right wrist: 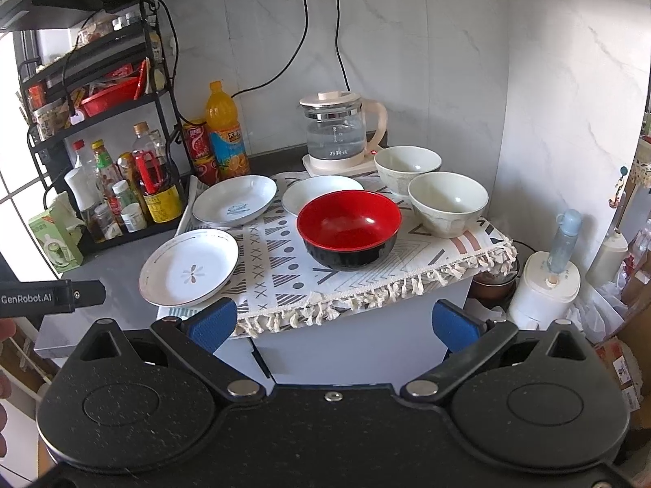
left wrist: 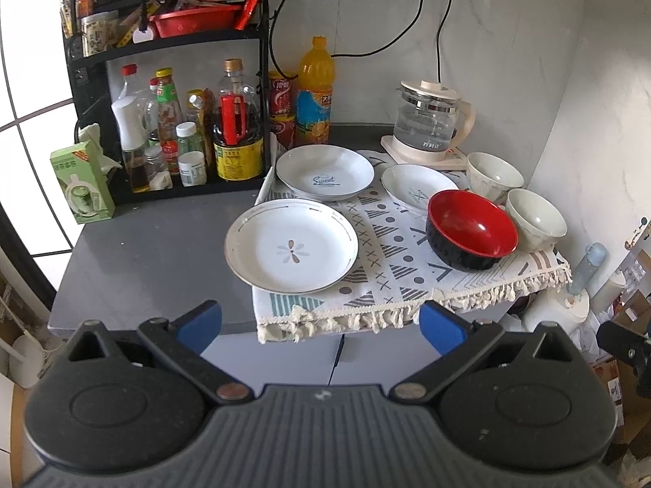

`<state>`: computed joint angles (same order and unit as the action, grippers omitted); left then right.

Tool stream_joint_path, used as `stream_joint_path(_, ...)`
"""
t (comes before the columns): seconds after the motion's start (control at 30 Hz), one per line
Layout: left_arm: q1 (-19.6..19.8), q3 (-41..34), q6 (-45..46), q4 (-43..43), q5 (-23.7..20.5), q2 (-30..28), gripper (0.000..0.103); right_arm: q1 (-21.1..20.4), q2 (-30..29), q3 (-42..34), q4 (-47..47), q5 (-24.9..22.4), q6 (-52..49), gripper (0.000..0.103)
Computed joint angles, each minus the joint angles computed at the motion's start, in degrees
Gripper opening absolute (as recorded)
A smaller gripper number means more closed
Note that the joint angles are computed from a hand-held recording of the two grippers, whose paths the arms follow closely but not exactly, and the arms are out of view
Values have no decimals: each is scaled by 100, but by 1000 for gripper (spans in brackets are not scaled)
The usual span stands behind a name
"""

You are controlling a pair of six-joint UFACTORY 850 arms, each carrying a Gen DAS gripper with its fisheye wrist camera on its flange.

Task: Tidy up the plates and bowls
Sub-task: 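Move both grippers toward the white bowls beside the red-and-black bowl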

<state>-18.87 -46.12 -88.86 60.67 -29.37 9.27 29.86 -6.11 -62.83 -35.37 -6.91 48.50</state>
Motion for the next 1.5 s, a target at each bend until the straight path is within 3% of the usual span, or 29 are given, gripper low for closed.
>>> stream_joint_path(0.2, 158, -408, 73, 4, 150, -470, 102, -128, -280, -284, -232, -12, 221, 103)
stream_joint_path(0.37, 247, -775, 189, -54, 237, -870, 102, -327, -562, -572, 1708, 114, -1609, 103)
stream_joint_path(0.47, 314, -1032, 369, -180, 316, -1140, 102, -369, -770, -808, 1375, 25, -1348, 103)
stream_joint_path(0.57, 383, -1289, 534, -282, 394, -1400, 102, -428, -996, -1087, 1846, -112, -1785, 103)
stream_joint_path(0.8, 621, -1926, 1169, -704, 625, -1991, 102, -511, -1514, -1752, 1823, -407, -1752, 103)
stream_joint_path(1.1, 950, -2893, 2738, -1875, 892, -2839, 102, -527, -2289, -2725, 1266, -865, -998, 103)
stream_joint_path(1.23, 1114, -3438, 3960, -2955, 948, -3267, 102, -512, -2654, -3230, 932, -1179, -523, 103)
stream_joint_path(1.5, 1306, -4320, 5721, -4101, 956, -3958, 102, -479, -3183, -3963, 442, -1606, 313, 103)
